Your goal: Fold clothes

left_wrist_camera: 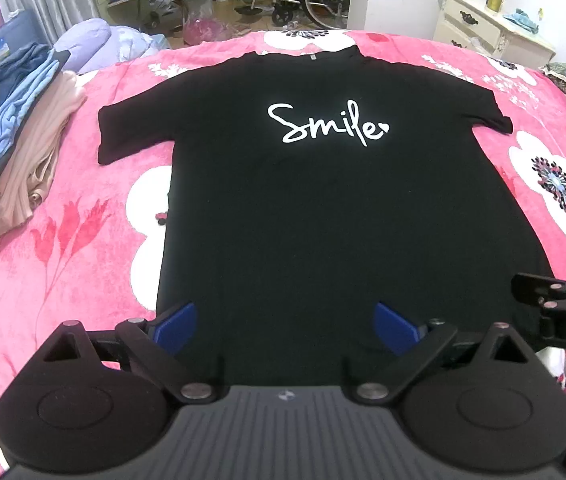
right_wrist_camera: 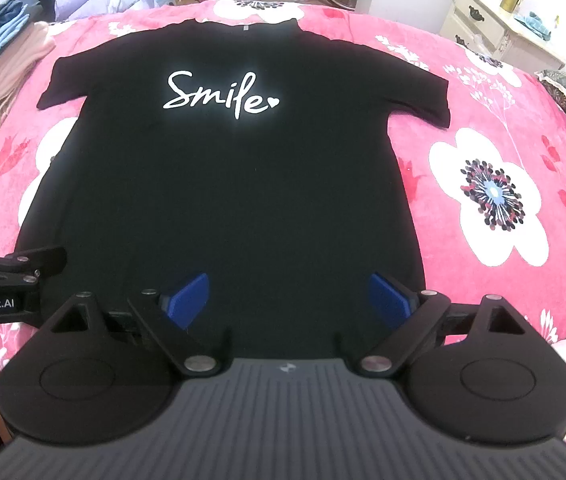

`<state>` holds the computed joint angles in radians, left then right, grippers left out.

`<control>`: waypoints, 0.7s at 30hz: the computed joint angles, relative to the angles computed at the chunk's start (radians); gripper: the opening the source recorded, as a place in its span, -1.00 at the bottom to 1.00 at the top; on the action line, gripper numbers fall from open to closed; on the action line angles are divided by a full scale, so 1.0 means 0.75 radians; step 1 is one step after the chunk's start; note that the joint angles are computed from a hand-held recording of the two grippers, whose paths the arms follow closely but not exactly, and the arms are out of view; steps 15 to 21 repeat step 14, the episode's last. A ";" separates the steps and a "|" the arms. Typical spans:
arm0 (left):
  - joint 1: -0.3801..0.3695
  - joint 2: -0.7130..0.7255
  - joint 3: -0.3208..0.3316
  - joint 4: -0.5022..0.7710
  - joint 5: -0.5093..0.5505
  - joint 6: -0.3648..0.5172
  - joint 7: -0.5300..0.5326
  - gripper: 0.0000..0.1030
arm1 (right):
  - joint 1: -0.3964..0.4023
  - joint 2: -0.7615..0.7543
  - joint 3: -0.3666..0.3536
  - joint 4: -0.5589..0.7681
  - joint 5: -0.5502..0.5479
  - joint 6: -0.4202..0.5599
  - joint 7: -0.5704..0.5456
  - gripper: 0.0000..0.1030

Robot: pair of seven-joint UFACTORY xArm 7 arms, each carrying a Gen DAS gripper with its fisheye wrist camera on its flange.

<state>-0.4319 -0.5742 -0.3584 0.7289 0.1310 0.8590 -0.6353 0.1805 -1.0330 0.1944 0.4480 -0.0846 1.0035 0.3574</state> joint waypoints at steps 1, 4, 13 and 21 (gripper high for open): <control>0.000 0.000 0.001 0.000 0.000 0.000 0.000 0.87 | 0.000 0.000 -0.001 0.000 0.000 0.001 0.000 0.70; -0.001 -0.001 0.001 -0.002 0.001 0.000 0.000 0.87 | 0.002 -0.001 -0.002 0.000 0.001 0.004 0.000 0.70; 0.001 0.003 0.003 -0.001 0.000 0.003 -0.002 0.87 | 0.001 -0.001 -0.004 -0.001 0.001 0.007 0.000 0.70; 0.001 0.003 0.003 -0.001 0.000 0.003 -0.002 0.87 | 0.001 -0.001 -0.004 -0.001 0.001 0.007 0.000 0.70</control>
